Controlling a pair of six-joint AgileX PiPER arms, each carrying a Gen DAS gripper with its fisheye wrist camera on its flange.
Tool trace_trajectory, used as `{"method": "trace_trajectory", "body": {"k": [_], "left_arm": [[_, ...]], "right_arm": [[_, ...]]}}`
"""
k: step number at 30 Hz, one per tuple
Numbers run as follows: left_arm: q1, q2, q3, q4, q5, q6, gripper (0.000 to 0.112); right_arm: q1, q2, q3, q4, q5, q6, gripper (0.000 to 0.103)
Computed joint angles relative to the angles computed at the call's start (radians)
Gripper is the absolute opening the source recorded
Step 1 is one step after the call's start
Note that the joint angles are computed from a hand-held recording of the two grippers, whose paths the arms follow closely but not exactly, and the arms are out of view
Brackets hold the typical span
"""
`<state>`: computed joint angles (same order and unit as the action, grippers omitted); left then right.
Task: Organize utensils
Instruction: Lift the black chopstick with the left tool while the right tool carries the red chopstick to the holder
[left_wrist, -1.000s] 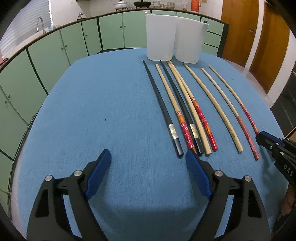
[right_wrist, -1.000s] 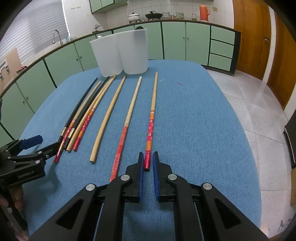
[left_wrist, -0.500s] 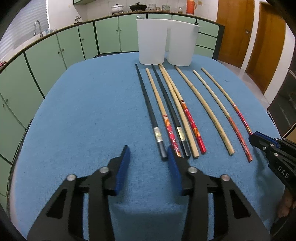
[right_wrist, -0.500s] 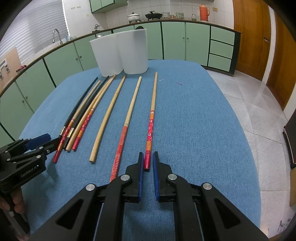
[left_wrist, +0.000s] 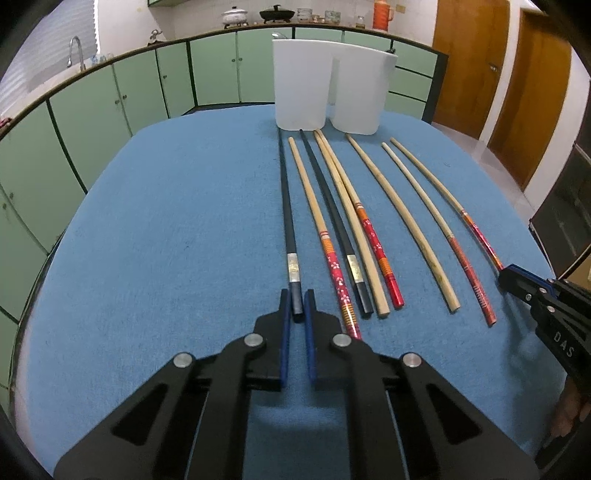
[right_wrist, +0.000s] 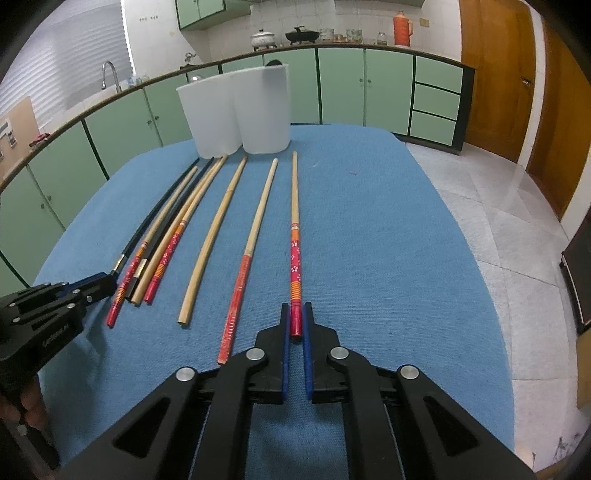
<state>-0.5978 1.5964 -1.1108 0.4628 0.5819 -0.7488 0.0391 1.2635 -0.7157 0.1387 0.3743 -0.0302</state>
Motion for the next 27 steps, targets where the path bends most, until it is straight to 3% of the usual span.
{"method": "trace_trajectory", "body": {"k": [9, 15, 27], "left_arm": [[-0.016, -0.106, -0.001, 0.123, 0.031, -0.082, 0.006], [-0.037, -0.17, -0.044, 0.218, 0.059, -0.134, 0.006], [0.008, -0.146, -0.238, 0.163, 0.052, -0.015, 0.006]], "right_arm": [[-0.088, -0.121, -0.003, 0.197, 0.032, -0.207, 0.006], [-0.118, -0.175, -0.066, 0.216, 0.068, -0.246, 0.006], [-0.211, -0.152, -0.26, 0.41, 0.176, -0.447, 0.006]]}}
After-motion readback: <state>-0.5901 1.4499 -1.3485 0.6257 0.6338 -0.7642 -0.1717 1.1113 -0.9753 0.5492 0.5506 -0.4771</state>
